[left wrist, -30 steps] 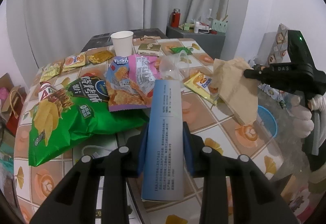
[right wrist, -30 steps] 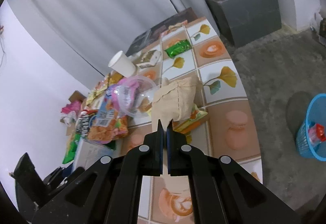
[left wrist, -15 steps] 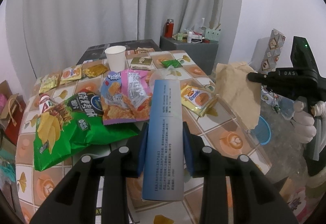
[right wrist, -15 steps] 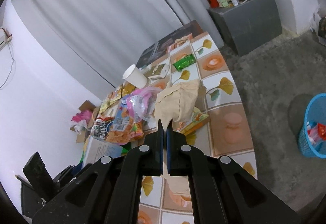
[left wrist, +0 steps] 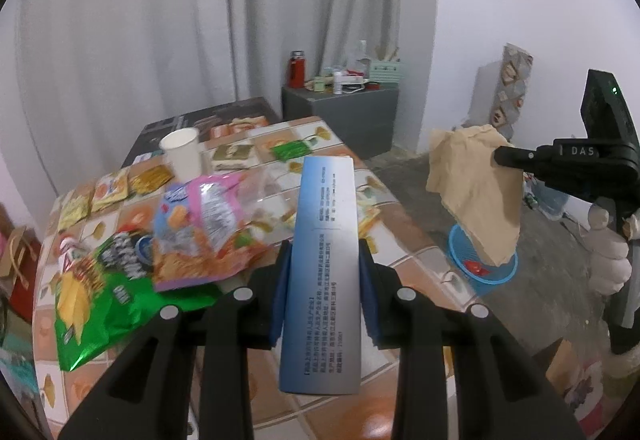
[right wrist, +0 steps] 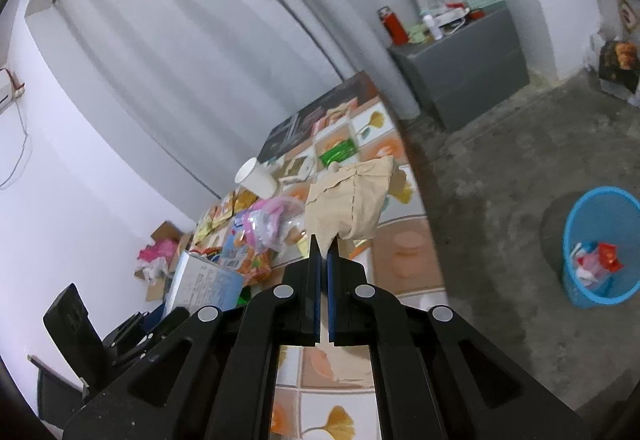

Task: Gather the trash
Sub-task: 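Grasp the brown paper bag with the right tool and lift it, then carry paper bag and blue-white box to the wastebasket and open both tools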

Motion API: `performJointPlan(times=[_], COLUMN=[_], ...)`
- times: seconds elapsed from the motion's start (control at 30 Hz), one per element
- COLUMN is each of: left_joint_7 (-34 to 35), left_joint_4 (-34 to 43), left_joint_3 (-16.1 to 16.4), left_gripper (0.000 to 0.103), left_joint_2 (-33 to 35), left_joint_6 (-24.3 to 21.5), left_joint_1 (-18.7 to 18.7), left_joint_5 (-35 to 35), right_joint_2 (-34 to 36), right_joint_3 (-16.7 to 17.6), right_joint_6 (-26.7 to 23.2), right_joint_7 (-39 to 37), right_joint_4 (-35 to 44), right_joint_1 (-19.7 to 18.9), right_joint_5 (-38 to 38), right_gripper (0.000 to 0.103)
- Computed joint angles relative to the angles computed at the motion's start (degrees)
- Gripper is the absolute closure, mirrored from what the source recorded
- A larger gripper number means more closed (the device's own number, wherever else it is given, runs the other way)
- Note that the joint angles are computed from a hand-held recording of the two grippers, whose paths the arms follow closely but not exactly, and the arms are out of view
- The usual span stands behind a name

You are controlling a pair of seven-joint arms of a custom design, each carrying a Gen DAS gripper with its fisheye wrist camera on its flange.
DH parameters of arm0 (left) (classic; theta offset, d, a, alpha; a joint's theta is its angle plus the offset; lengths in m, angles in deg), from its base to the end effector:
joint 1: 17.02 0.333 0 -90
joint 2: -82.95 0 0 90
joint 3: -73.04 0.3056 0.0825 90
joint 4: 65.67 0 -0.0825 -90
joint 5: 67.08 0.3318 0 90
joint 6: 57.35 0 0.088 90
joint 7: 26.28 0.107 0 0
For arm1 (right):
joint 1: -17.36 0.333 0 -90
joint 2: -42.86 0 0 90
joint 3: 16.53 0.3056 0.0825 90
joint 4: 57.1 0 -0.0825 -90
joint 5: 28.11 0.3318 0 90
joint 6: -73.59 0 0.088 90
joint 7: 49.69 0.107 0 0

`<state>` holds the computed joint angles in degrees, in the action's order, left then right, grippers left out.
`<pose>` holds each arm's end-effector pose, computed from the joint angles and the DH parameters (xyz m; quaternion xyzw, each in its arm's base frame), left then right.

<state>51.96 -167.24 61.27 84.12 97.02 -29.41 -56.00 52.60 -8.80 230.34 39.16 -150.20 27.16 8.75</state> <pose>0.5169 -0.2374 0.6464 -0.5153 0.7355 -0.3529 0.2628 0.5919 0.1544 0.6278 -0.5632 0.6599 -0.0548 0.4943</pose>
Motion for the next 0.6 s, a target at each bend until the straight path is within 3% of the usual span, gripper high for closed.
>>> performJointPlan(times=[0.3, 0.6], left_joint_7=[0.44, 1.96], left_joint_4=[7.89, 17.97], left_joint_3=[-1.06, 0.20], left_gripper=[0.073, 0.073], left_joint_2=[5.07, 12.04], left_joint_6=[-1.96, -4.13], left_joint_1=[-4.68, -10.37], left_joint_5=[5.62, 8.70], right_joint_2=[-6.78, -10.49], right_joint_3=[-2.94, -6.26], right_joint_6=[4.15, 7.18], right_joint_7=[1.21, 4.39], right_joint_4=[-9.48, -15.98], right_joint_1=[-0.08, 0.46], right_joint_5=[1.01, 0.05], right_gripper=[0.102, 0.102])
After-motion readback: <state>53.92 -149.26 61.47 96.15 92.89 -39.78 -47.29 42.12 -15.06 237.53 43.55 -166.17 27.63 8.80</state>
